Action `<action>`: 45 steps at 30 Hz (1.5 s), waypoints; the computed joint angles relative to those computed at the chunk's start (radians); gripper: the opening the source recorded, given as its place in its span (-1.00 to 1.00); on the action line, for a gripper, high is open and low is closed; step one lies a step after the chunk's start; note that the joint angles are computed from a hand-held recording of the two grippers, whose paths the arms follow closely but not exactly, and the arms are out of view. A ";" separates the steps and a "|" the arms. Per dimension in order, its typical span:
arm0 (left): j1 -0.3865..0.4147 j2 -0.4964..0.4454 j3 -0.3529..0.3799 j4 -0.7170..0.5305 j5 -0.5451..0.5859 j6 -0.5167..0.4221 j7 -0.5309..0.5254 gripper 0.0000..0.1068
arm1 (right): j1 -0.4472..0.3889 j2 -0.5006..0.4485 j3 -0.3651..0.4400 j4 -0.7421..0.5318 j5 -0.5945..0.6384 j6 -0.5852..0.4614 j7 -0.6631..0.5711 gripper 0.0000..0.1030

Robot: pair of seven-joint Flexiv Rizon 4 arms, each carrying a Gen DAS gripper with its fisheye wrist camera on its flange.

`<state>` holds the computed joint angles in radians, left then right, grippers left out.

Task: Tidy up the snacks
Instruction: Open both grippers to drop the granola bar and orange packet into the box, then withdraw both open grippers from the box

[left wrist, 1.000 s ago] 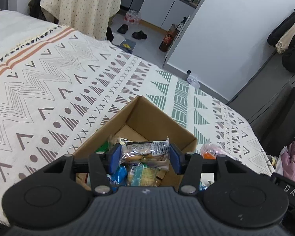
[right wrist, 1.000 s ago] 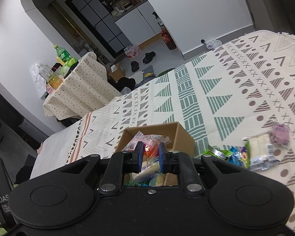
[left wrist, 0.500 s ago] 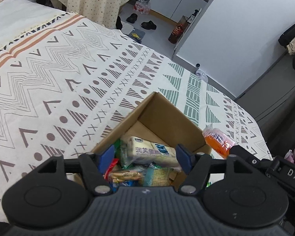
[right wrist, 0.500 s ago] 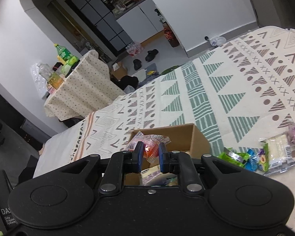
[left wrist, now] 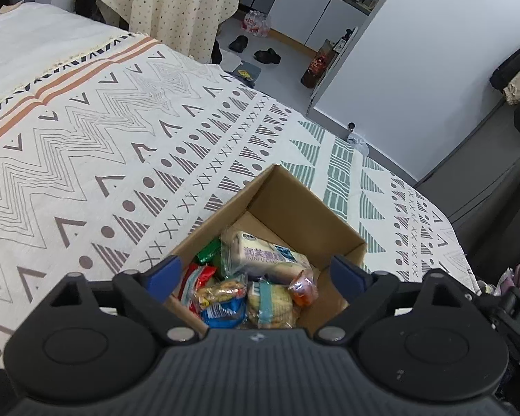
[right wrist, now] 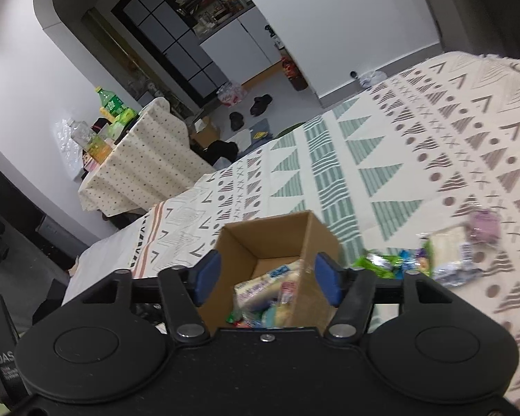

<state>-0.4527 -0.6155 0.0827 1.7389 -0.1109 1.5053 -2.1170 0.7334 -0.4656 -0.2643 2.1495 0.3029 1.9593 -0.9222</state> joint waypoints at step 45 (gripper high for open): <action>-0.264 0.068 0.133 -0.013 0.341 -0.096 -0.256 0.93 | 0.412 0.267 -0.460 0.407 0.272 0.035 -0.372 1.00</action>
